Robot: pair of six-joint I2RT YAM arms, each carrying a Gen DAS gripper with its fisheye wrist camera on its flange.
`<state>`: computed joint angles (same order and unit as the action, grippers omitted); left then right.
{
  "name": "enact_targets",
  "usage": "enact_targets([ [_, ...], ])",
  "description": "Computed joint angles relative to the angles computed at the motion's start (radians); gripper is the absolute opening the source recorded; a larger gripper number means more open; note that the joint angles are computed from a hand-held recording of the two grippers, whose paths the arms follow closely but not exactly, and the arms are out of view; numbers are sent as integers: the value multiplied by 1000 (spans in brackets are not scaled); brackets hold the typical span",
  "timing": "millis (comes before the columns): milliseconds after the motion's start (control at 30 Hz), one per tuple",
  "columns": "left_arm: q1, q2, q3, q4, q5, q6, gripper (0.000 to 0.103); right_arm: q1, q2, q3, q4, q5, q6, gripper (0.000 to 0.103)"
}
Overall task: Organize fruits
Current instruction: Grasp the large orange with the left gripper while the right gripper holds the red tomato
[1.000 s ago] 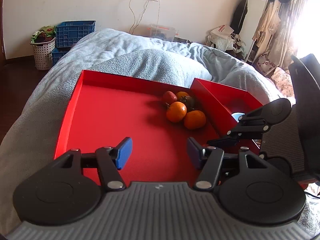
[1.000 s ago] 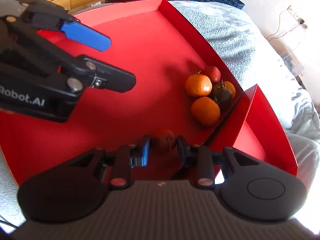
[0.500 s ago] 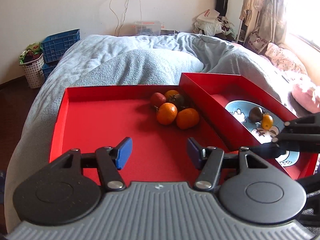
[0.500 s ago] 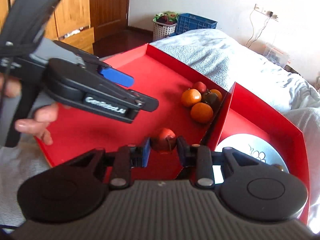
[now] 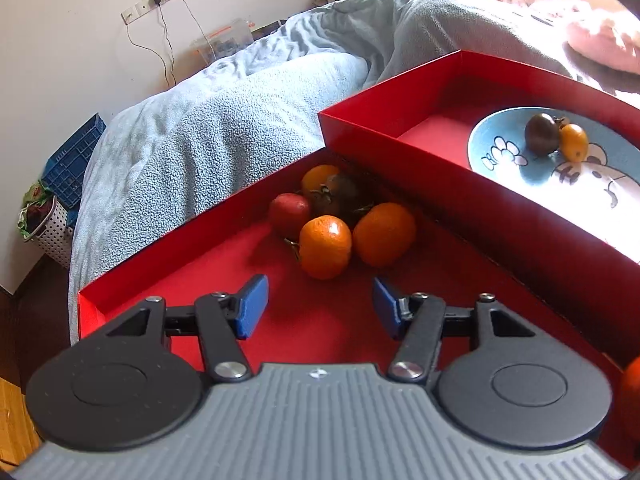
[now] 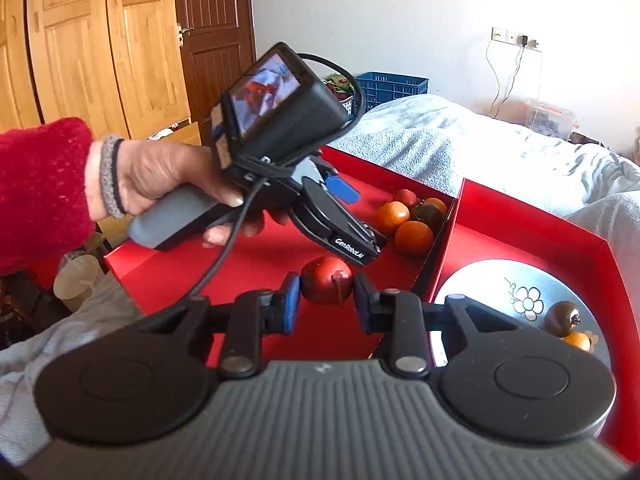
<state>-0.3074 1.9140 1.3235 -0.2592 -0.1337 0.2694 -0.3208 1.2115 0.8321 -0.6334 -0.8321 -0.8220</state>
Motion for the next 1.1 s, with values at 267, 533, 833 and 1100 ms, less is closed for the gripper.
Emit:
enact_targets([
  [267,9,78,51,48,19,2,55,-34,25,-8,10,-53,-2,32],
  [533,3,88,41,87,18,12,34,-54,0,-22,-6,-63,1,32],
  [833,-8,102,31,142,-42,-27,34,-40,-29,-49,28,-45,41,32],
  [1100,-18,16,-55,114,-107,-89,34,-51,-47,-104,134,-32,160,32],
])
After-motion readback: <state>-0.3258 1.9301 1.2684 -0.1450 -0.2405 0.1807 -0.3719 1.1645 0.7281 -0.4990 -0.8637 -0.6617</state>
